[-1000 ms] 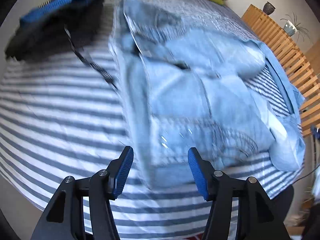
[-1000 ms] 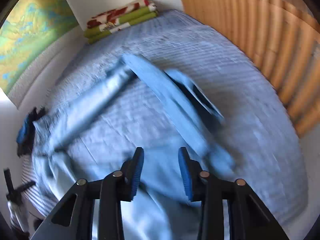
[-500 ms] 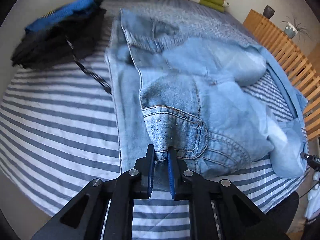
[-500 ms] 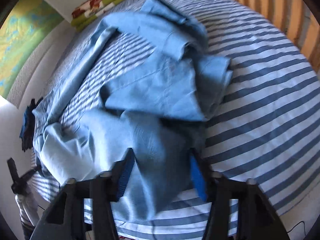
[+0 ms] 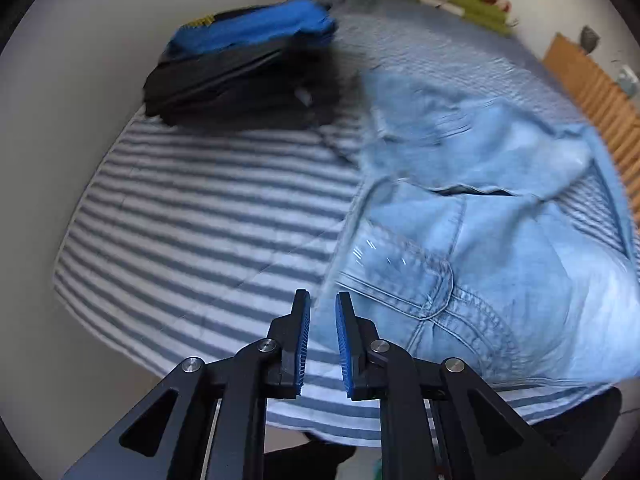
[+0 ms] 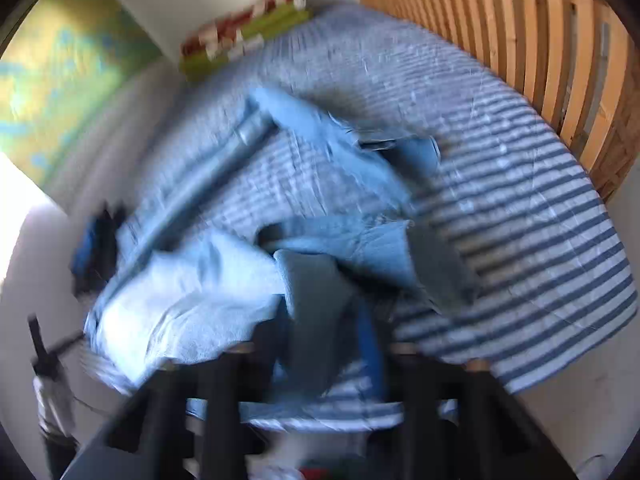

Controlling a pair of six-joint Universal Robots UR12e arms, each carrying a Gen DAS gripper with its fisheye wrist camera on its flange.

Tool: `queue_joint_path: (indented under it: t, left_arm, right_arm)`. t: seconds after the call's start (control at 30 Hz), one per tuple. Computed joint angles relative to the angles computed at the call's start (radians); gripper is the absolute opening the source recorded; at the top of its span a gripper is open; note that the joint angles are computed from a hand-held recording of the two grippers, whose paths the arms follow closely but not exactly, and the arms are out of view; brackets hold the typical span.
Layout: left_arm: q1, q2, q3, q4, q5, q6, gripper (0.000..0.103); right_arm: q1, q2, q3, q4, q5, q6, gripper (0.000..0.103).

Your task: Fold large clothes

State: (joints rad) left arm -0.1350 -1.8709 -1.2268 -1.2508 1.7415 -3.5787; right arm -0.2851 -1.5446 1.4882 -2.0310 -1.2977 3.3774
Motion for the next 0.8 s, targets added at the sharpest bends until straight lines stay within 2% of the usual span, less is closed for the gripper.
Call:
queue_joint_path:
  t: [0.1,0.2,0.33,0.47,0.57,0.6,0.63,0.67,0.8]
  left_arm:
    - [-0.001,0.026,-0.035,0.066,-0.009,-0.009,0.015]
    - [-0.031,0.023,-0.021,0.099,0.004,0.029,0.015]
    - [-0.080,-0.018,0.035,0.136,-0.033,0.102,0.015]
    - [-0.127,-0.069,0.091,0.112,-0.121,0.190,0.015]
    - [-0.167,-0.125,0.143,0.068,-0.148,0.271,0.015]
    - [-0.177,-0.145,0.164,0.045,-0.146,0.282,0.015]
    - [-0.186,-0.169,0.189,0.019,-0.153,0.288,0.015]
    - [-0.190,-0.187,0.206,-0.002,-0.157,0.288,0.015]
    - [-0.211,-0.231,0.247,-0.049,-0.098,0.312,0.015]
  right_arm:
    - [-0.028,-0.016,0.045,-0.046,0.008,0.039,0.041]
    - [-0.043,-0.005,0.050,-0.077,-0.010,0.040,0.041]
    - [-0.039,0.036,0.018,-0.029,-0.075,0.031,0.041]
    - [-0.075,0.030,0.053,-0.012,0.115,0.025,0.042]
    - [-0.048,0.042,0.043,0.029,0.075,-0.037,0.044]
    - [-0.043,0.042,0.047,0.025,0.077,-0.043,0.042]
    - [-0.042,0.040,0.051,0.016,0.092,-0.043,0.034]
    - [-0.036,0.037,0.049,0.006,0.091,-0.040,0.007]
    - [-0.046,-0.018,0.050,-0.108,0.053,-0.046,0.004]
